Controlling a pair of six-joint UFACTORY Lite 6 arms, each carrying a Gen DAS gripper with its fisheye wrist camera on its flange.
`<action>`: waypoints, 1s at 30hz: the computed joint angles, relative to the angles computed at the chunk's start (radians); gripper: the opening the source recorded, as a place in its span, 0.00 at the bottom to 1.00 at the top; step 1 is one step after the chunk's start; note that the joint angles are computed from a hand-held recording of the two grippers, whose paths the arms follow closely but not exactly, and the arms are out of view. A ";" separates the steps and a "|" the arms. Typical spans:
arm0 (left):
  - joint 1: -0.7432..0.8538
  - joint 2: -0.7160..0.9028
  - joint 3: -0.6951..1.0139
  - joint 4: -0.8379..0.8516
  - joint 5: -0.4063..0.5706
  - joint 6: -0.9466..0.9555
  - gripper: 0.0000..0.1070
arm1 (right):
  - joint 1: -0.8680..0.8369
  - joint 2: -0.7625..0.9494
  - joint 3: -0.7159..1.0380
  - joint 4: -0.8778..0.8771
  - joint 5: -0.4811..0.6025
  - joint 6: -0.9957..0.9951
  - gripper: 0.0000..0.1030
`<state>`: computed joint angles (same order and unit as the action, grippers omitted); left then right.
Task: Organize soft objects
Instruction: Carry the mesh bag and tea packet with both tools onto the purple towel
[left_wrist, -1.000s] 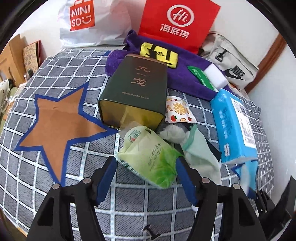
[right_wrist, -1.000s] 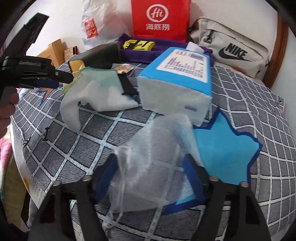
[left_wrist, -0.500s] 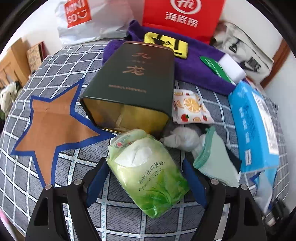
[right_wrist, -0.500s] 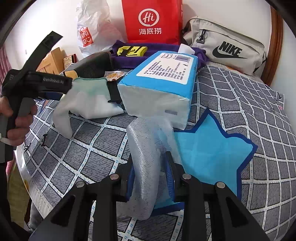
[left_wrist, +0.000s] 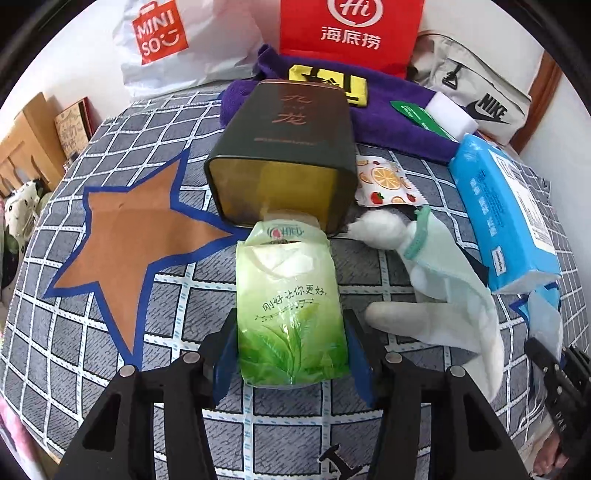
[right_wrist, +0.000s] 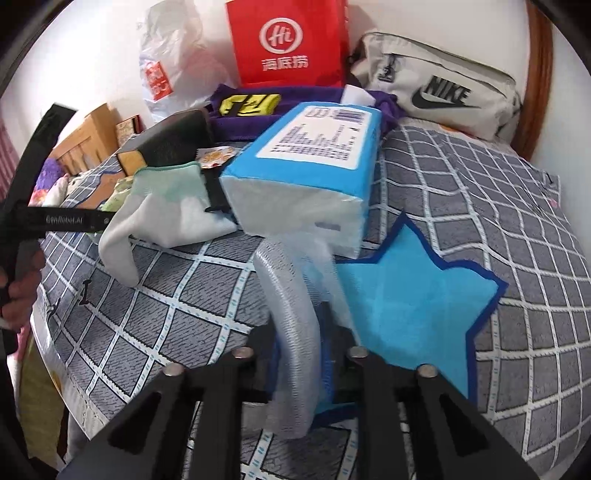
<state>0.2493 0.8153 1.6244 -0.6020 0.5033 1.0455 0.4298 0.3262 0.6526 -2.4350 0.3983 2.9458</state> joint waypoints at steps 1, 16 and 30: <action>0.004 -0.009 -0.005 -0.008 0.007 0.005 0.45 | -0.012 -0.014 -0.009 -0.030 -0.013 0.034 0.11; 0.093 -0.200 -0.109 -0.119 0.099 0.132 0.44 | 0.048 -0.268 -0.086 0.395 -0.047 -0.332 0.09; 0.115 -0.411 -0.175 -0.195 0.186 0.200 0.44 | 0.079 -0.509 -0.041 1.018 0.015 -0.965 0.09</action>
